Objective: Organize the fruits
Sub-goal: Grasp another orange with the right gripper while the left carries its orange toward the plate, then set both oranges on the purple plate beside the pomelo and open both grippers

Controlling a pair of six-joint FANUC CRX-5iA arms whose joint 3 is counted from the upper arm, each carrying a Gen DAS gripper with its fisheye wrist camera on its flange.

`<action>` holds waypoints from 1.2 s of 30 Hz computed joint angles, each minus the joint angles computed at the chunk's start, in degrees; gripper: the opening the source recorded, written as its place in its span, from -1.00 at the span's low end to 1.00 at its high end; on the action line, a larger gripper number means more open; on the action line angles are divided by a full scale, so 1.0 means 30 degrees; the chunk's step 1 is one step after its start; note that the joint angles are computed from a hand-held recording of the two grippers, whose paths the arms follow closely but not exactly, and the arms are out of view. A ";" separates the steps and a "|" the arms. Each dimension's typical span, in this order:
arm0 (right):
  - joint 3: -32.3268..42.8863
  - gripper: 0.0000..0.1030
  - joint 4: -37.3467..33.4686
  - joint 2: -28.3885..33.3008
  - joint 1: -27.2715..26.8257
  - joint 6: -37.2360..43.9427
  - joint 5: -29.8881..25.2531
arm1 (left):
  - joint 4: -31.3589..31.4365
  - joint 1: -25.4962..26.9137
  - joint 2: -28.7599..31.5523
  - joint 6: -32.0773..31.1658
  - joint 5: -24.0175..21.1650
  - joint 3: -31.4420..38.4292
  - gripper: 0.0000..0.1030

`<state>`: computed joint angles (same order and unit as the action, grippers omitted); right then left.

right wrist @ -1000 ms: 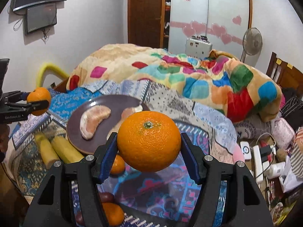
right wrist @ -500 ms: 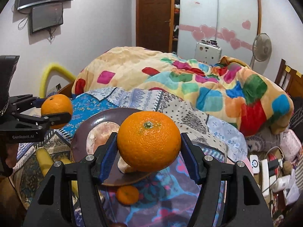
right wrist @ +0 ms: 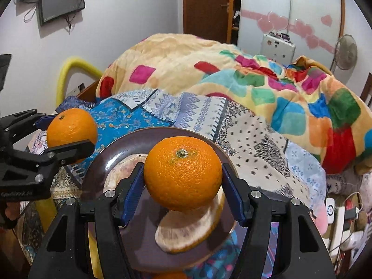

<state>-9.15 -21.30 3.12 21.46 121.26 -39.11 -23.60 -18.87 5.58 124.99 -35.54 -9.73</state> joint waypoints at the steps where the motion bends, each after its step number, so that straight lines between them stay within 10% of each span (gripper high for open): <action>1: 0.0294 0.19 -0.0013 0.0261 0.0021 0.0071 -0.0316 | 0.0042 0.0043 0.0009 -0.0051 0.0012 -0.0027 0.33; 19: 0.1074 0.37 0.0329 0.0849 0.0373 -0.0223 -0.1606 | 0.1077 0.0499 -0.0127 -0.0863 0.0517 -0.0711 0.33; 36: -0.2202 0.37 0.0208 -0.2445 -0.0899 0.0372 0.1762 | 0.1094 -0.0383 0.1160 -0.0921 0.0183 0.0442 0.33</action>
<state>-15.75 -20.68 -4.21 18.77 122.37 -33.82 -20.31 -20.02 9.06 122.23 -34.99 -8.41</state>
